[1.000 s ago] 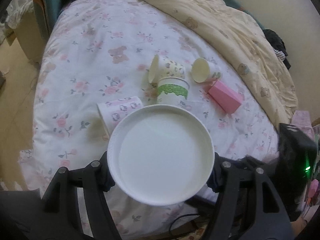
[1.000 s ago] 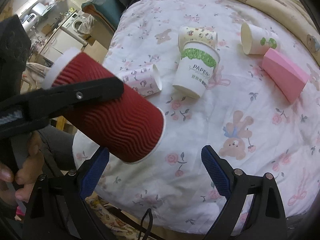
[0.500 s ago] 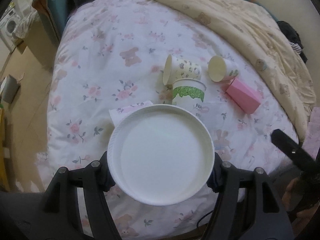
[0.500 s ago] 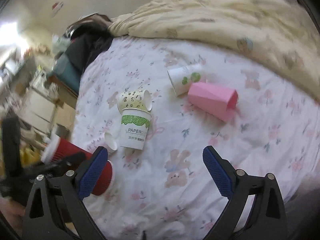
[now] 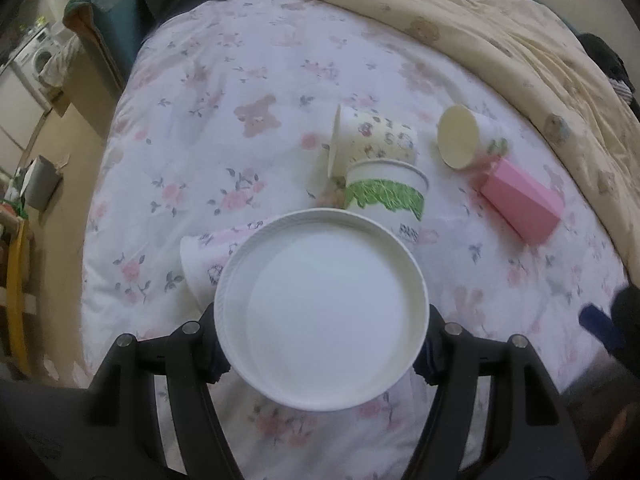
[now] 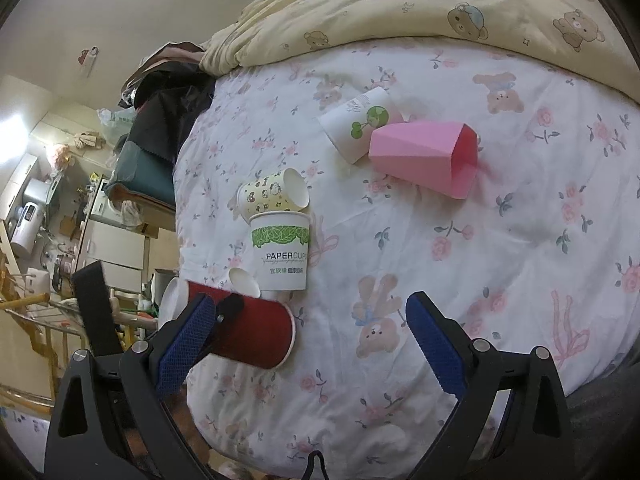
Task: Flip cup upside down
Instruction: 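Rotate the red cup with the left gripper so its rim faces down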
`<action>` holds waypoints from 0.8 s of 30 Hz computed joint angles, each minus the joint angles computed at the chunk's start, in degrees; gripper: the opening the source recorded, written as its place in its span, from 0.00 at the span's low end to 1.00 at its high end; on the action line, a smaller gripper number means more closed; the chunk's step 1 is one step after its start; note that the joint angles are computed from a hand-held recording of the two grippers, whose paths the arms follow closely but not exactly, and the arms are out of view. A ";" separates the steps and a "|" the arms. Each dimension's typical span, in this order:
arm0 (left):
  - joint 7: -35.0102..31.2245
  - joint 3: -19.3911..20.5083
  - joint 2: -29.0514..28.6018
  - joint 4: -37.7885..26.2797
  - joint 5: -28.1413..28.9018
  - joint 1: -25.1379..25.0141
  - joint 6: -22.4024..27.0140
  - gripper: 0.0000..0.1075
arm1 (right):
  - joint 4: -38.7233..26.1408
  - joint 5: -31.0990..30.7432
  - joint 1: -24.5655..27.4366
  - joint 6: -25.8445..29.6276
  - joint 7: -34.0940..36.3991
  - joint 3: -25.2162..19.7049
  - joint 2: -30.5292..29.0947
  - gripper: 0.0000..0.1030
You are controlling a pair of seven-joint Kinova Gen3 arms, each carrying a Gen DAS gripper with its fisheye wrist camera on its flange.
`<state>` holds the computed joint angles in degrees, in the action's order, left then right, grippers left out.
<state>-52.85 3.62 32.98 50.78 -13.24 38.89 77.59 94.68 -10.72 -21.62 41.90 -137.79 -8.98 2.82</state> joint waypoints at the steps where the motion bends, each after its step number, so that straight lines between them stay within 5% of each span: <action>1: 0.34 -0.24 0.28 -0.02 -0.32 0.17 -0.34 0.61 | 0.12 -0.11 0.03 -0.09 -0.08 0.03 -0.04 0.96; 6: 1.86 -1.17 -0.75 3.88 -2.93 1.20 -5.94 0.61 | 0.26 0.00 0.05 -0.10 -0.05 0.01 -0.28 0.96; 20: 0.68 0.68 -1.53 6.36 -0.61 -1.10 -8.60 0.64 | -1.23 1.28 -0.80 1.02 0.95 -0.31 0.46 0.96; 24: 0.47 0.54 -1.68 6.59 -0.22 -0.87 -8.35 0.84 | -1.24 1.19 -0.77 1.31 0.67 -0.18 0.58 0.96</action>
